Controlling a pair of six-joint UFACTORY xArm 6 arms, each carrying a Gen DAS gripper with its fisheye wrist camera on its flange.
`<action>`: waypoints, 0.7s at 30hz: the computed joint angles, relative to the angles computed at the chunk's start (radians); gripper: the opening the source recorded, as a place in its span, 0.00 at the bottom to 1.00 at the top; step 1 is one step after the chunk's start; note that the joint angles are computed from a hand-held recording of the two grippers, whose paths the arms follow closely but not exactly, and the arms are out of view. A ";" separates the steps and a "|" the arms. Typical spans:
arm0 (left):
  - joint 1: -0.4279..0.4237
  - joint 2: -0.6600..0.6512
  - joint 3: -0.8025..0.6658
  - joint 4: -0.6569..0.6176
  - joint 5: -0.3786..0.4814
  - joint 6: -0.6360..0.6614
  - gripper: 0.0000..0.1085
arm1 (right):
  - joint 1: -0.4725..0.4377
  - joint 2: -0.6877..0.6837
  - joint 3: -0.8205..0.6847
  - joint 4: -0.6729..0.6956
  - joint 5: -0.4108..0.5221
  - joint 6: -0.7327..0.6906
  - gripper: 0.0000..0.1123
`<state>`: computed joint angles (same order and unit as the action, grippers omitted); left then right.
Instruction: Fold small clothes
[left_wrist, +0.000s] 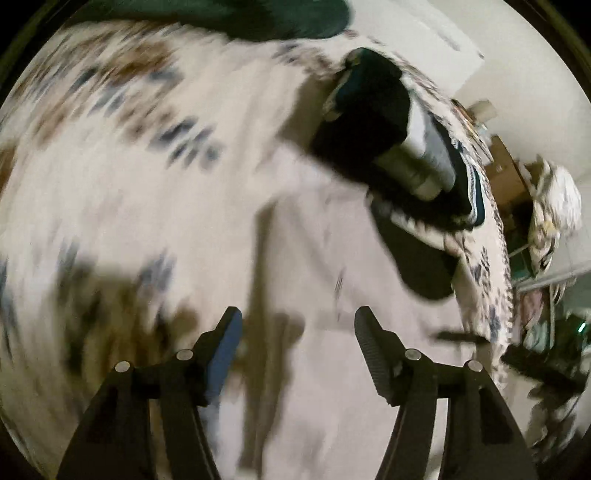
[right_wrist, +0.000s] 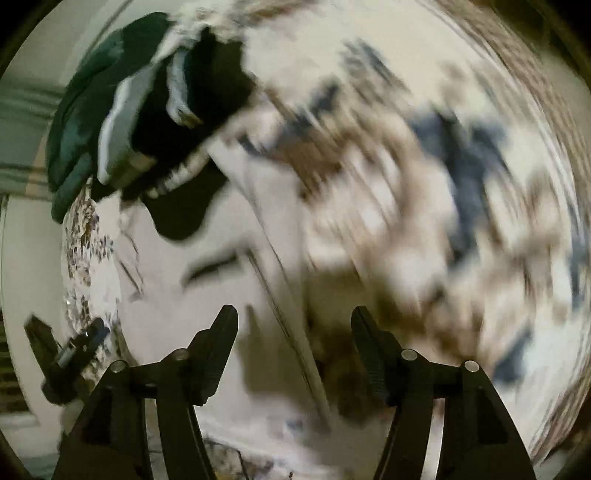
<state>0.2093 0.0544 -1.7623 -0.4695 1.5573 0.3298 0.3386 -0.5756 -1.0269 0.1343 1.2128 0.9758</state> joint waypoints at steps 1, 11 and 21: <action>-0.039 0.051 -0.051 0.016 -0.023 0.009 0.56 | -0.023 0.064 -0.049 0.000 -0.018 -0.058 0.61; -0.259 0.401 -0.393 0.228 -0.037 0.165 0.47 | -0.115 0.720 -0.639 -0.019 0.140 -0.449 0.61; -0.183 0.141 -0.144 0.046 -0.123 0.282 0.02 | -0.108 0.677 -0.639 -0.073 0.102 -0.423 0.03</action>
